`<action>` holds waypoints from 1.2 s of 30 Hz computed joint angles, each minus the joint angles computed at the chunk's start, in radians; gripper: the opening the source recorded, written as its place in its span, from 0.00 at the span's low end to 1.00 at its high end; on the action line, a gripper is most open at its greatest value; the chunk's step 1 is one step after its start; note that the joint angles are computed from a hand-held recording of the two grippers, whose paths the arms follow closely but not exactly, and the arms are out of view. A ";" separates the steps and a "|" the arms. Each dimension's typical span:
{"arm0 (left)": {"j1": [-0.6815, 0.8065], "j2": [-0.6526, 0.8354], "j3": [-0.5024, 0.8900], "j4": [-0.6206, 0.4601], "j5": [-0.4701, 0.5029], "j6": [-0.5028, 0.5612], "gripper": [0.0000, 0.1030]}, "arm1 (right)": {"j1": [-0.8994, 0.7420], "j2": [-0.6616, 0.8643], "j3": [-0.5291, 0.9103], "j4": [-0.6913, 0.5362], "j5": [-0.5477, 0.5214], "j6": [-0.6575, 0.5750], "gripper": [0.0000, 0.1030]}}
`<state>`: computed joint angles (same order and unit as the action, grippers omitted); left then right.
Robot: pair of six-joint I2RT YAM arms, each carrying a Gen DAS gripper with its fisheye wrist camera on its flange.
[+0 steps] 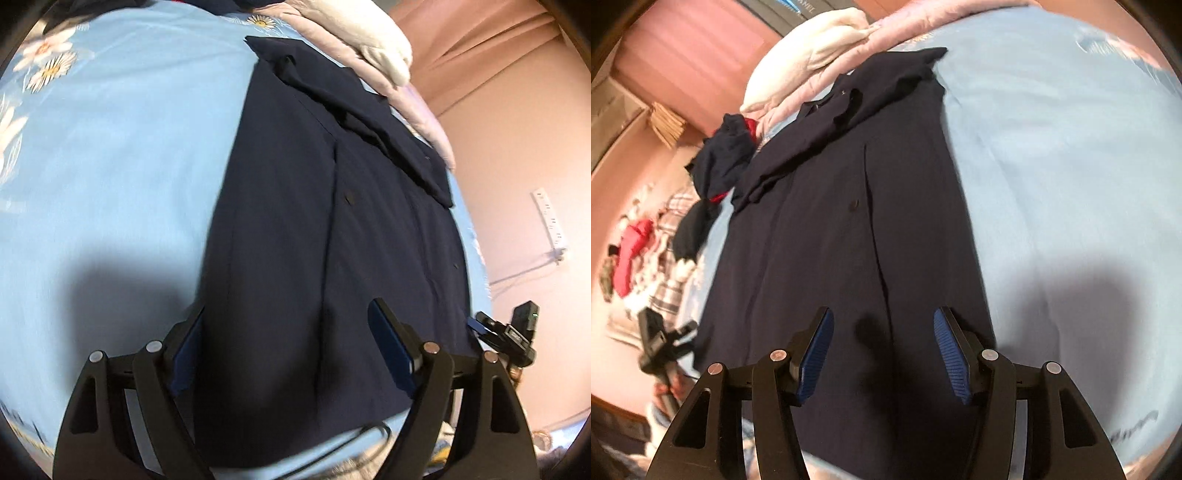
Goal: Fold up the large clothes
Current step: 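Grasp the jacket hem with the left tool while the right tool grasps the hem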
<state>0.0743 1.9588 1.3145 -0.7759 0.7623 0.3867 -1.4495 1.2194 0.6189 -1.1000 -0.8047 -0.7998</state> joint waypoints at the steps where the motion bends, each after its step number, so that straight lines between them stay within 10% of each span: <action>1: 0.013 -0.003 -0.007 -0.020 0.014 0.021 0.80 | -0.051 0.046 0.016 -0.041 -0.007 -0.063 0.55; 8: 0.087 0.025 -0.013 -0.140 0.123 0.099 0.80 | -0.282 0.249 0.074 -0.146 -0.040 -0.249 0.55; 21: 0.102 0.115 0.091 -0.315 0.211 0.178 0.81 | -0.243 0.396 0.075 -0.213 -0.028 -0.380 0.55; 36: 0.105 0.080 0.039 -0.314 0.219 0.211 0.73 | -0.282 0.405 0.050 -0.272 0.038 -0.493 0.55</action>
<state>0.1798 2.0389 1.3539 -1.0899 0.9811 0.5981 -1.7315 1.6244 0.6684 -1.3724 -0.7666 -1.2931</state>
